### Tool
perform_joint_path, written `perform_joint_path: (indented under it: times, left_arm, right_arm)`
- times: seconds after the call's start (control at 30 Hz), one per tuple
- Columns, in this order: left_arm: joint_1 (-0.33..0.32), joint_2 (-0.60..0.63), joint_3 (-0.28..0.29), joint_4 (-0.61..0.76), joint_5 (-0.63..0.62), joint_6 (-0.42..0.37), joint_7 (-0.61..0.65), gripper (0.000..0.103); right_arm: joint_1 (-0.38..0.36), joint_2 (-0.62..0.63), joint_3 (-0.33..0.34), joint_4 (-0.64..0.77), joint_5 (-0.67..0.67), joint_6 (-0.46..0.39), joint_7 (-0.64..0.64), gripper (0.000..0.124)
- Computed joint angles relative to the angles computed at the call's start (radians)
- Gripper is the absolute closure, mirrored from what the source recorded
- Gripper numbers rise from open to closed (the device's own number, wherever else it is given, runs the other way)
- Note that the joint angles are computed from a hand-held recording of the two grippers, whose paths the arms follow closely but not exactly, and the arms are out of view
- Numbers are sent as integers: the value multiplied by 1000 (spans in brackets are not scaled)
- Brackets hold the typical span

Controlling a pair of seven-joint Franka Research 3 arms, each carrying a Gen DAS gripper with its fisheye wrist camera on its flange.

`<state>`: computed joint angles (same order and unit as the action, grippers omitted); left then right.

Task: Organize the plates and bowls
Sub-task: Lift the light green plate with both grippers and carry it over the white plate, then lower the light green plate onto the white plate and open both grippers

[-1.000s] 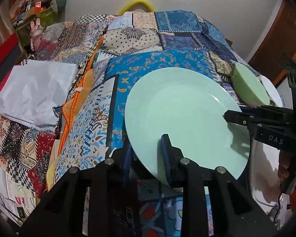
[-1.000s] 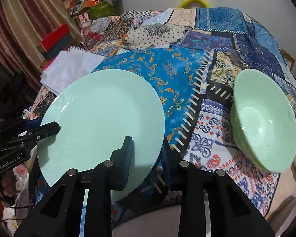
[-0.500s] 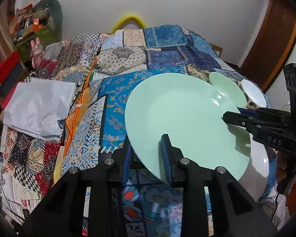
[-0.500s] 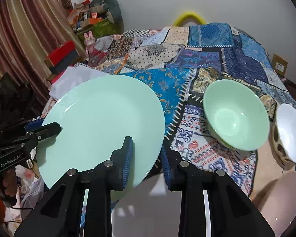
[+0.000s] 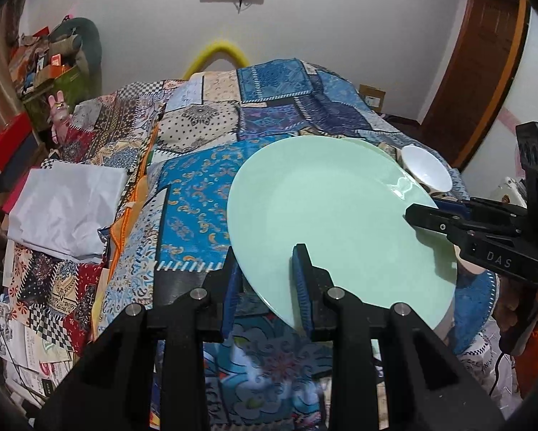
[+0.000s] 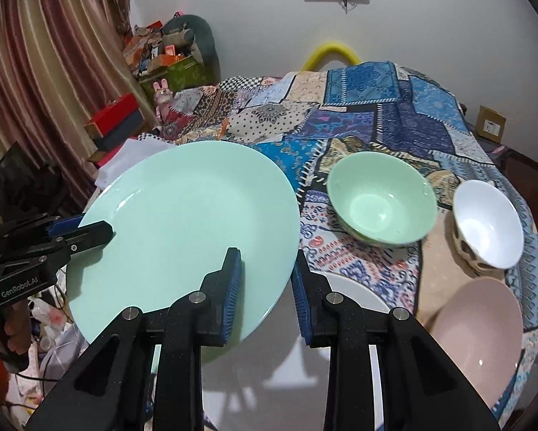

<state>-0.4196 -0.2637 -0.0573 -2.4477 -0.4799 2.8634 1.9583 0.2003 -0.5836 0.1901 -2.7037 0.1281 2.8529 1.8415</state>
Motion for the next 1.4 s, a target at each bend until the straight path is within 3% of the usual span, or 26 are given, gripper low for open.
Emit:
perform_joint_path:
  times: [0.53, 0.87, 1.4]
  left_arm:
    - [-85, -28, -21, -22, -21, -11, -4, 75]
    - [-100, 6, -47, -15, -27, -31, -7, 75]
    - [-38, 114, -118, 19, -62, -88, 18, 75]
  right_arm:
    - [-44, -225, 11, -142, -12, -80, 60, 98]
    - [-43, -298, 5, -220, 5, -96, 91, 98]
    - [-9, -297, -27, -290, 45, -105, 121, 98]
